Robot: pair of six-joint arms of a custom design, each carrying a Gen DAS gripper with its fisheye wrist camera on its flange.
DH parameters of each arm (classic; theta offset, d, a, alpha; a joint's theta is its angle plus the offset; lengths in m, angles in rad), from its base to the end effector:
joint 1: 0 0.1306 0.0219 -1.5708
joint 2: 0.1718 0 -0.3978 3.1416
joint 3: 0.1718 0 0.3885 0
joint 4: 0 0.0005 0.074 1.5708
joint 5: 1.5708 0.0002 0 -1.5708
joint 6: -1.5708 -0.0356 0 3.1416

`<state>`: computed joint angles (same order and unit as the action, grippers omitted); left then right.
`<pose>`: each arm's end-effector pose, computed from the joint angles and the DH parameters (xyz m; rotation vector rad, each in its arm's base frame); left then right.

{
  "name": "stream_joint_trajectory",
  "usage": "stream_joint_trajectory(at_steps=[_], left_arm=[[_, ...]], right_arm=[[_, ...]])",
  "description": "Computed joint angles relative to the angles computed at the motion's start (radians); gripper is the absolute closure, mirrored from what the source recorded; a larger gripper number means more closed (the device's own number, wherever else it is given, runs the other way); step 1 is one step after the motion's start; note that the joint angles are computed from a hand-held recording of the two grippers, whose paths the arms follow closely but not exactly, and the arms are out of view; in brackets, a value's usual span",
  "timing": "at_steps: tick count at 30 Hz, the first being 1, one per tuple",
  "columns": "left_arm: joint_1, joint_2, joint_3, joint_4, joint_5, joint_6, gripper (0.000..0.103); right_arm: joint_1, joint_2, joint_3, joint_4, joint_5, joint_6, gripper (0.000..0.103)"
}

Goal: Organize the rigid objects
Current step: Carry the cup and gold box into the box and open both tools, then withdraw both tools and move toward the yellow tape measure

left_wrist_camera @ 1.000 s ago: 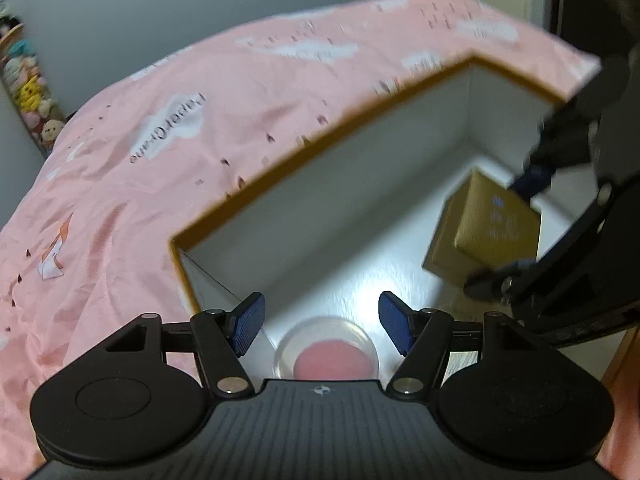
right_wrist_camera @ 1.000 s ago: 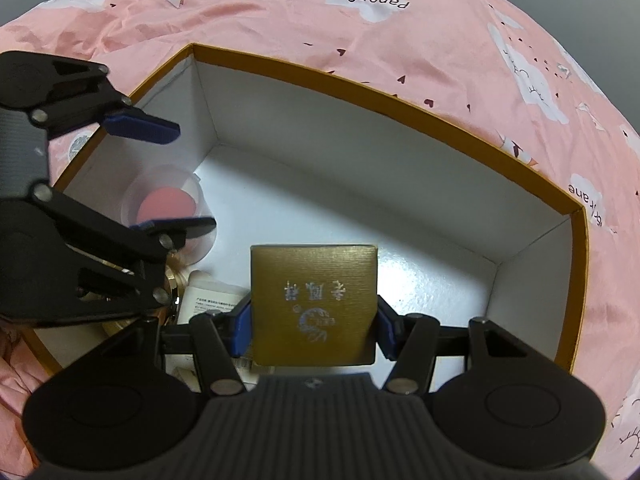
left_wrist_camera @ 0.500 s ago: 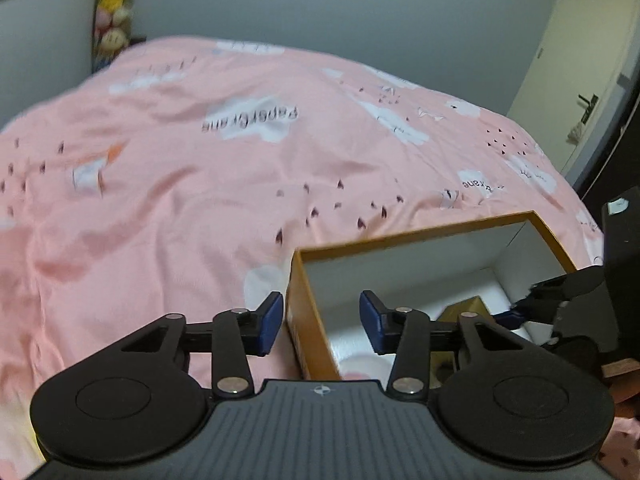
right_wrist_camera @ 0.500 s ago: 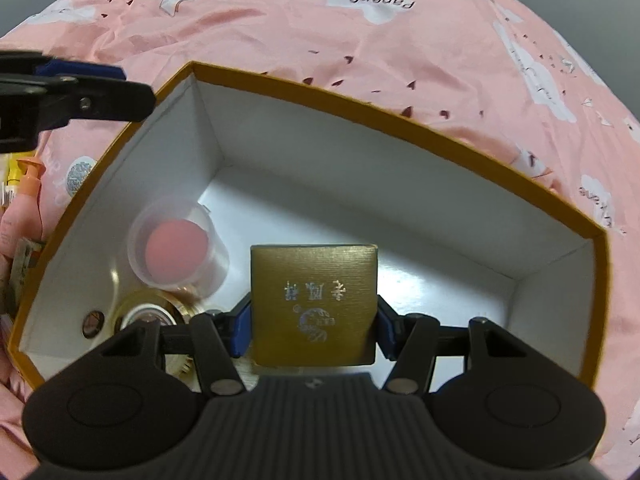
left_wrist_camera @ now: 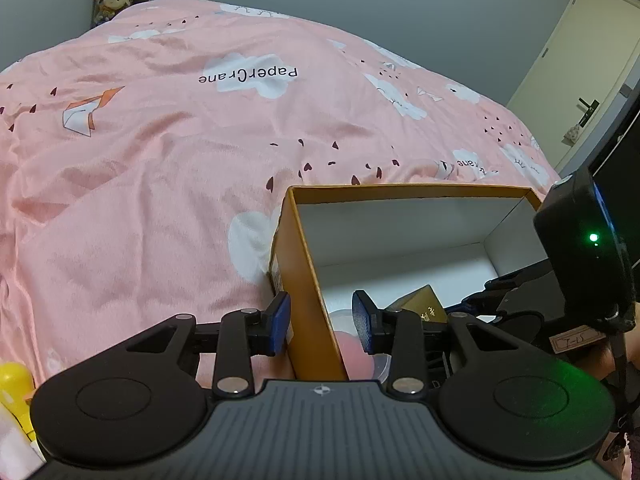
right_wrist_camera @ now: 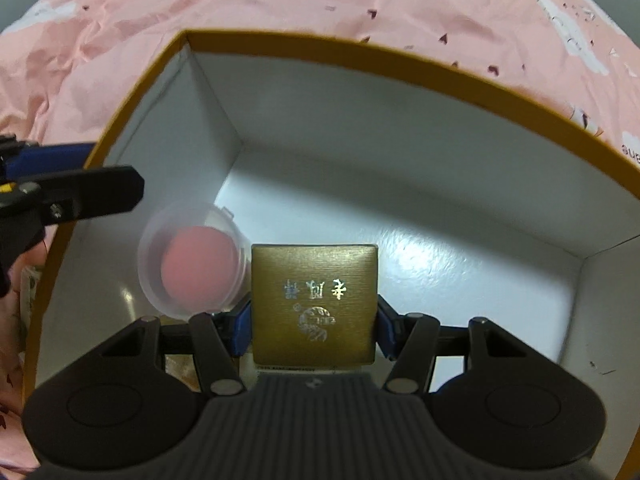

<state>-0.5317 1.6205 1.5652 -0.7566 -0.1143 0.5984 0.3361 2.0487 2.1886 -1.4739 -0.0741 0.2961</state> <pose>0.4951 -0.2871 0.4177 -0.1355 2.4097 -0.3986 0.6344 0.2239 0.3950 -0.9150 2.7563 0.1145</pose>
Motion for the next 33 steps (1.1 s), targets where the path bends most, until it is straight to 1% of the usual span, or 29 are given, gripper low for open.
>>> stream_joint_trajectory(at_steps=[6,9,11,14,15,16,18,19,21,25,30,33], left_arm=[[-0.004,0.003,0.001,-0.003,0.006,-0.003,0.061],[-0.008,0.007,0.004,-0.008,0.008,-0.005,0.061],[-0.011,0.009,0.006,-0.014,0.006,-0.005,0.061],[-0.013,0.007,0.007,-0.019,0.000,-0.003,0.061],[-0.015,0.007,0.008,-0.022,-0.004,-0.002,0.061],[-0.016,0.006,0.008,-0.023,-0.008,-0.001,0.061],[-0.019,0.005,0.008,-0.024,-0.020,0.000,0.061],[-0.022,0.004,0.009,-0.026,-0.026,0.000,0.061],[-0.028,0.001,0.007,-0.024,-0.039,0.001,0.061],[-0.039,-0.005,0.007,-0.027,-0.066,0.002,0.061],[-0.053,-0.023,0.005,-0.049,-0.107,0.010,0.061],[-0.059,-0.033,0.006,-0.071,-0.129,0.017,0.061]], right_arm=[[-0.001,0.035,0.055,-0.086,-0.010,-0.017,0.044],[0.006,0.028,0.042,-0.087,0.007,-0.003,0.044],[0.009,0.032,0.046,-0.088,0.011,-0.011,0.044],[0.011,0.038,0.049,-0.101,0.011,-0.022,0.041],[0.013,0.038,0.044,-0.103,0.009,-0.025,0.036],[0.011,0.031,0.032,-0.097,0.004,-0.019,0.035],[0.015,0.005,-0.004,-0.062,0.017,-0.007,0.032],[0.018,-0.010,-0.024,-0.042,0.029,0.001,0.027],[0.018,-0.045,-0.069,0.001,0.040,0.019,0.023],[0.018,-0.117,-0.162,0.080,0.060,0.033,0.020],[0.015,-0.206,-0.269,0.167,0.058,0.004,0.020],[0.013,-0.264,-0.331,0.226,0.048,-0.016,0.017]])
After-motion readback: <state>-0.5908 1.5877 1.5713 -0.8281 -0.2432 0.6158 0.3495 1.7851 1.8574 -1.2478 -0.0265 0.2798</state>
